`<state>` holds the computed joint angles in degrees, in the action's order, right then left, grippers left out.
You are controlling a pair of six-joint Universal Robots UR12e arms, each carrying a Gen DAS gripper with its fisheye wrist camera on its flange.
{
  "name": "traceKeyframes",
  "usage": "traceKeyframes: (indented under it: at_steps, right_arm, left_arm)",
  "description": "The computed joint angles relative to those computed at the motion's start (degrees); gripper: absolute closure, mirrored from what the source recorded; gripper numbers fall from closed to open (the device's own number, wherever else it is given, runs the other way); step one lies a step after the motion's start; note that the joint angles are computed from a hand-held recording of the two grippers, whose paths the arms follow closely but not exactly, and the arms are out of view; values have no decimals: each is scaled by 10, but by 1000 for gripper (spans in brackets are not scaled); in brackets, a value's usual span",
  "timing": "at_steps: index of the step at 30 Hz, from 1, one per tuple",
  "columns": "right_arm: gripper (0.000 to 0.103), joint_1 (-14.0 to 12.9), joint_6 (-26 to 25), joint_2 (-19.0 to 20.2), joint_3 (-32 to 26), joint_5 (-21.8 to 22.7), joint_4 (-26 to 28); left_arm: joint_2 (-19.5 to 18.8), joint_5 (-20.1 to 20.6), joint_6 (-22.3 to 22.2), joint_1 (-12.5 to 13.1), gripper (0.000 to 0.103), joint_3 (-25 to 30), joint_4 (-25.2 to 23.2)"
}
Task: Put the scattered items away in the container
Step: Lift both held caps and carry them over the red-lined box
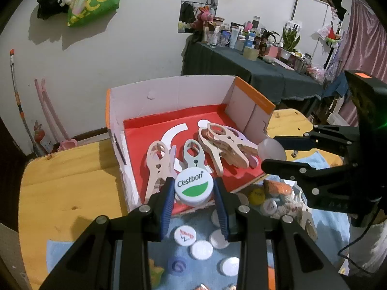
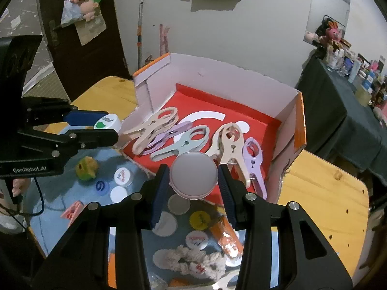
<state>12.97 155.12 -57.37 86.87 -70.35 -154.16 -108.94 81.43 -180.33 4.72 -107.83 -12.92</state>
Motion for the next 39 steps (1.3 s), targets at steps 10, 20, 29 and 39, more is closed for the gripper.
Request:
traceKeyframes:
  at_steps: [10,20,29,39]
  right_arm:
    - [64,8,9,30,-43,-35,19]
    - [64,13,32,65,-94,-66,49]
    - [64,16,52,90,-129,-84,72]
    - [64,16,62,106,-153,-91,96]
  left_arm:
    - [-33,7,-4,-6,68,34,-15]
    - [-59,39,-32,-6,68,62,-26]
    - [-73,61,-61,-2,68,78,-37]
    - [-80,89,-74,-1,68,86,-51]
